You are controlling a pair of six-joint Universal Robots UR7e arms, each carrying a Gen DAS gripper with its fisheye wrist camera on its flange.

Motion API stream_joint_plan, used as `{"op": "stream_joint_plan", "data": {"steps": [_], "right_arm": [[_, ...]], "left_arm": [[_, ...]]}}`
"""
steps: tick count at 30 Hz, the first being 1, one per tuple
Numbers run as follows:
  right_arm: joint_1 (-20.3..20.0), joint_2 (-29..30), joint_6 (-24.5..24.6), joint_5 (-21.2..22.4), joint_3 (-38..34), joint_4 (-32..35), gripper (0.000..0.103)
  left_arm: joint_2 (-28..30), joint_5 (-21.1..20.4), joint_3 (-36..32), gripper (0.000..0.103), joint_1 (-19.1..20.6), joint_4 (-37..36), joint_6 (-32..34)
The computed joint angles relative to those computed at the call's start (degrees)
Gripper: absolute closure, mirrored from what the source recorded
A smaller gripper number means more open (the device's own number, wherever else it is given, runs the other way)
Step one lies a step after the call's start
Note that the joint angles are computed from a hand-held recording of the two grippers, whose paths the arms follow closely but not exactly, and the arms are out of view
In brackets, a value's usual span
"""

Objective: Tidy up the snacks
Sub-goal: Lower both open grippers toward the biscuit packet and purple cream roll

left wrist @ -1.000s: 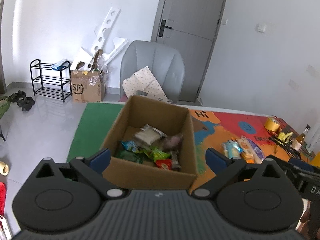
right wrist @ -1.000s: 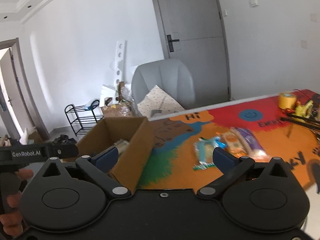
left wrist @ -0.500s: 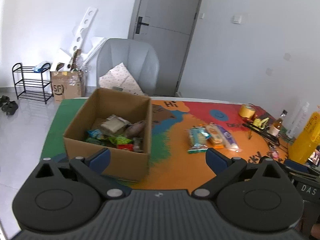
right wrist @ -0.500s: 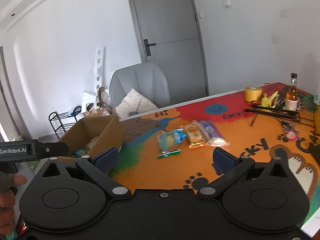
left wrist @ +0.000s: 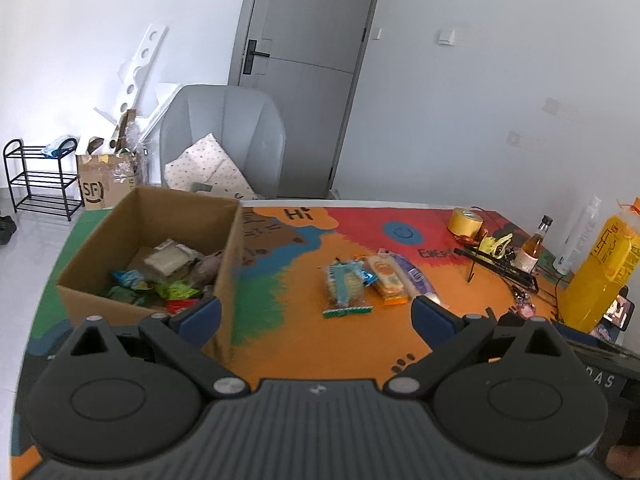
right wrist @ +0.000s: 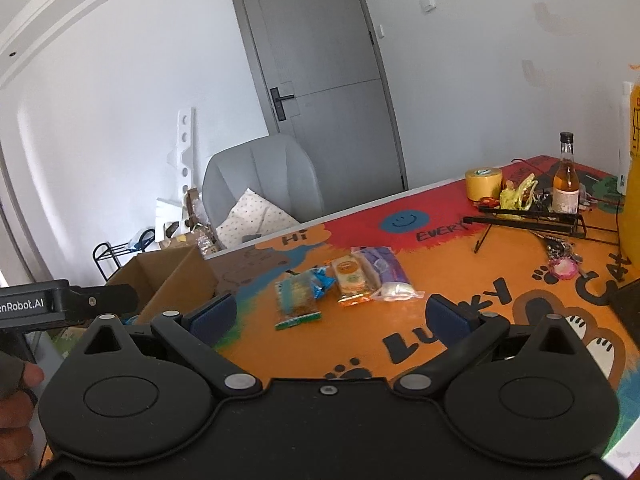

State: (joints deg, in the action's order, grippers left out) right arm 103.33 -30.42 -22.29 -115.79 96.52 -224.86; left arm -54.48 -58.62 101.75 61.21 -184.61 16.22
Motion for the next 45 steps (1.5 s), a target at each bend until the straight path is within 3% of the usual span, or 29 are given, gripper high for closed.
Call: {"op": "stream_joint_plan", "data": {"steps": [10,20,29,34,40,43,45], "right_arm": [[-4.9,-0.5,1.7,5.4,-2.9,4.4,0.001],[-7.8,1.2,4.3,8.0,-10.9,14.8,0.018],[-9.1,4.7,5.4,5.8,-19.5,23.7,0.029],[-9.7,5.9,7.1,5.1,-23.1,27.6,0.031],[-9.9,7.6,8.5,3.3,-27.6,31.8,0.035],[-10.0,8.5,9.4,2.4,-29.9,35.2,0.048],[-9.6,9.2,8.2,0.7,-30.8,35.7,0.055]], "left_arm": [[9.1,0.7,-8.4,0.005,0.6,0.8,-1.1],[18.6,1.6,-20.9,0.011,2.5,6.0,-2.8],[25.1,1.9,-32.0,0.023,4.8,16.7,-5.1],[28.0,2.3,-37.2,0.024,5.4,21.4,-6.0],[31.1,3.1,-42.8,0.038,5.9,27.7,-7.2],[31.5,4.1,-43.9,0.055,5.8,28.4,-7.2],[31.1,3.7,-44.5,0.055,5.9,30.9,-8.3]]}}
